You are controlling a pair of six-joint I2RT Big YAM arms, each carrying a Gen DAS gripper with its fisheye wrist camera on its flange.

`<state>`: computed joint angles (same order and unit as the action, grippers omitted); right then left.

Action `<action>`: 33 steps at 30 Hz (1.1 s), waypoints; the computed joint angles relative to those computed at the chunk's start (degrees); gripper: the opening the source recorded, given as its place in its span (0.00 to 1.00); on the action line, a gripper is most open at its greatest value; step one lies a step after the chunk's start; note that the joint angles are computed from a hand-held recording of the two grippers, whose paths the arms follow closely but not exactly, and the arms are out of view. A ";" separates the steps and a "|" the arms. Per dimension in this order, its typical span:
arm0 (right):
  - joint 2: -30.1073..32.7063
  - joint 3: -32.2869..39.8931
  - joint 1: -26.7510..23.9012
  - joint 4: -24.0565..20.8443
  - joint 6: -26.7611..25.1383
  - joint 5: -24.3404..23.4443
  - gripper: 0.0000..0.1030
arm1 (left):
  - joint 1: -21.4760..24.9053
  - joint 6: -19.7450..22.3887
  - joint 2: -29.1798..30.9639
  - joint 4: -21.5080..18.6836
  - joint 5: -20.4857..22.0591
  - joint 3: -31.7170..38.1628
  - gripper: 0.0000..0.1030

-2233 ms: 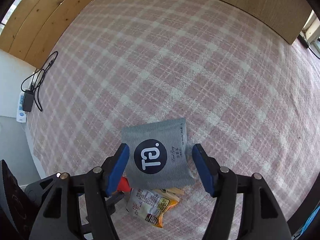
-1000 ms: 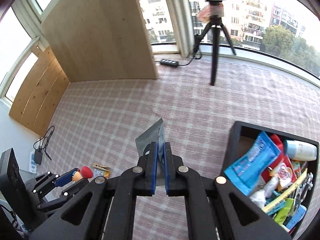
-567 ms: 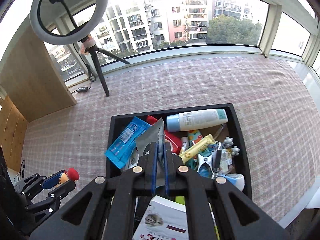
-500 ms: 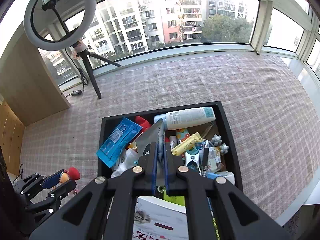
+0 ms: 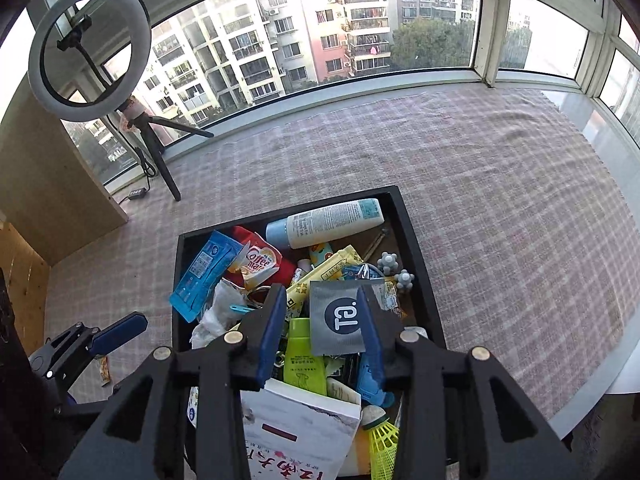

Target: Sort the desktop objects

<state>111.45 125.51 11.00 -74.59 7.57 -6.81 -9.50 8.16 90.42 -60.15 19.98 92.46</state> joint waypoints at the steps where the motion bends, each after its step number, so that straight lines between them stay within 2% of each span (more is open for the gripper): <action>1: -0.08 -0.17 0.11 0.24 0.00 -0.28 0.35 | 0.19 0.02 -0.25 0.12 -0.39 -0.30 0.49; 5: 0.09 -0.25 1.09 0.19 -0.89 -1.96 0.35 | 1.60 0.07 -1.75 0.88 -2.47 -2.62 0.49; 10: 1.06 0.11 3.66 -0.06 -2.46 -3.44 0.35 | 5.53 -0.44 -3.29 1.25 -3.94 -5.72 0.49; 18: 3.10 0.92 9.68 -0.64 -5.92 -4.81 0.35 | 14.65 -1.36 -5.12 1.82 -6.58 -9.93 0.49; 23: 4.88 2.08 14.12 -1.51 -8.99 -6.15 0.35 | 20.75 -2.57 -6.53 3.57 -9.42 -13.64 0.49; 28: 9.00 7.34 18.79 -4.44 -13.69 -7.87 0.35 | 26.45 -3.65 -6.48 4.22 -11.19 -16.77 0.49; 33: 16.19 18.03 23.28 -10.35 -19.51 -8.42 0.35 | 30.95 -3.46 -6.56 5.20 -12.32 -19.31 0.49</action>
<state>127.64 143.54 34.27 -84.94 -11.94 -15.23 21.46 4.70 83.85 -54.95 7.67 73.15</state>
